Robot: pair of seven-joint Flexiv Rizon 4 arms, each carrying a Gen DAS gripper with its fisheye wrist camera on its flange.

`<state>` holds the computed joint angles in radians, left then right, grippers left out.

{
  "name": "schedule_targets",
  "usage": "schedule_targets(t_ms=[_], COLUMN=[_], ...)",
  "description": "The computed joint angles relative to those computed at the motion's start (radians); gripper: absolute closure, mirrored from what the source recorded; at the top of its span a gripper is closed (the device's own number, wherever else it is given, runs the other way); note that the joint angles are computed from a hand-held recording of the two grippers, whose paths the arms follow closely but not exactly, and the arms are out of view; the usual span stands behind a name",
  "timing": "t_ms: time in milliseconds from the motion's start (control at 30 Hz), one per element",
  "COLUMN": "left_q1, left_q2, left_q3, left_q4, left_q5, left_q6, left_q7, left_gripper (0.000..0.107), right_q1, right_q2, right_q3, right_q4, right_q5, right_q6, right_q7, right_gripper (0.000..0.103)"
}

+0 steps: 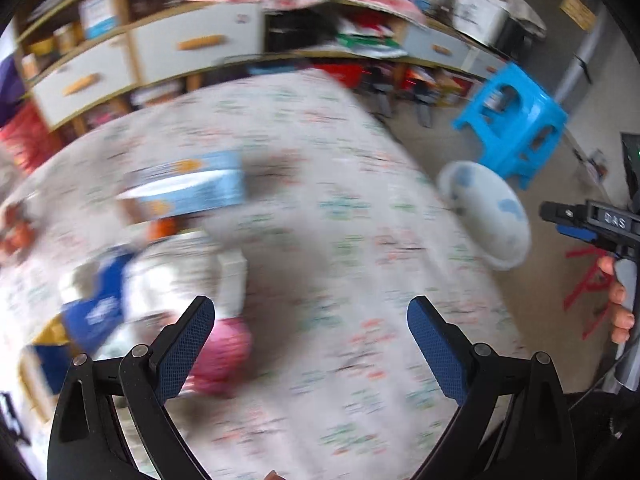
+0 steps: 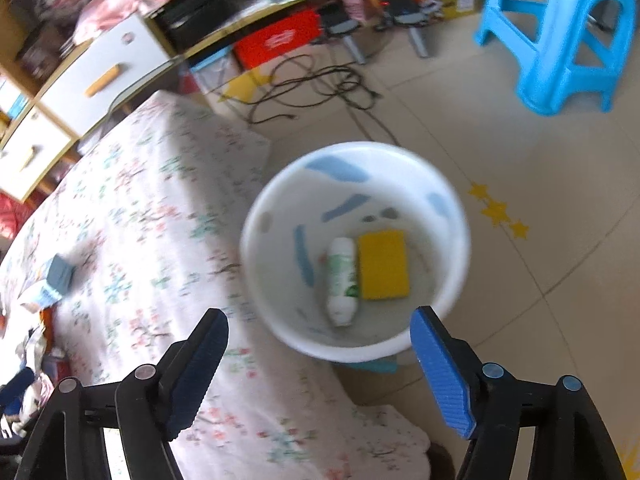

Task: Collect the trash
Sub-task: 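Move both tools back over the table toward the blue biscuit box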

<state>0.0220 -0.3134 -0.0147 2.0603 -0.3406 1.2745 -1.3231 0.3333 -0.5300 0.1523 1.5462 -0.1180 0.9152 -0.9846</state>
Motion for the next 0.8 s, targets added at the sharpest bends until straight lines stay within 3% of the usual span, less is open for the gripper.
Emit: schedule_targets(t_ms=[267, 600, 800], left_q1=[0.069, 0.171, 0.18], left_q2=[0.07, 0.145, 0.122], left_q3=[0.096, 0.11, 0.192], left_q4=[0.077, 0.181, 0.166], left_q5=[0.032, -0.092, 0.086], left_q6=[-0.01, -0.062, -0.09], left_q7=[-0.083, -0.001, -0.124], left_gripper=[0.008, 0.008, 0.008], right_q1=[0.081, 0.18, 0.226], right_q2=[-0.06, -0.142, -0.195], right_q3=[0.027, 0.047, 0.058], right_q4=[-0.092, -0.203, -0.278], right_q5=[-0.024, -0.035, -0.024], right_q6=[-0.047, -0.105, -0.156], right_q7=[-0.024, -0.073, -0.096], right_gripper=[0.021, 0.019, 0.019])
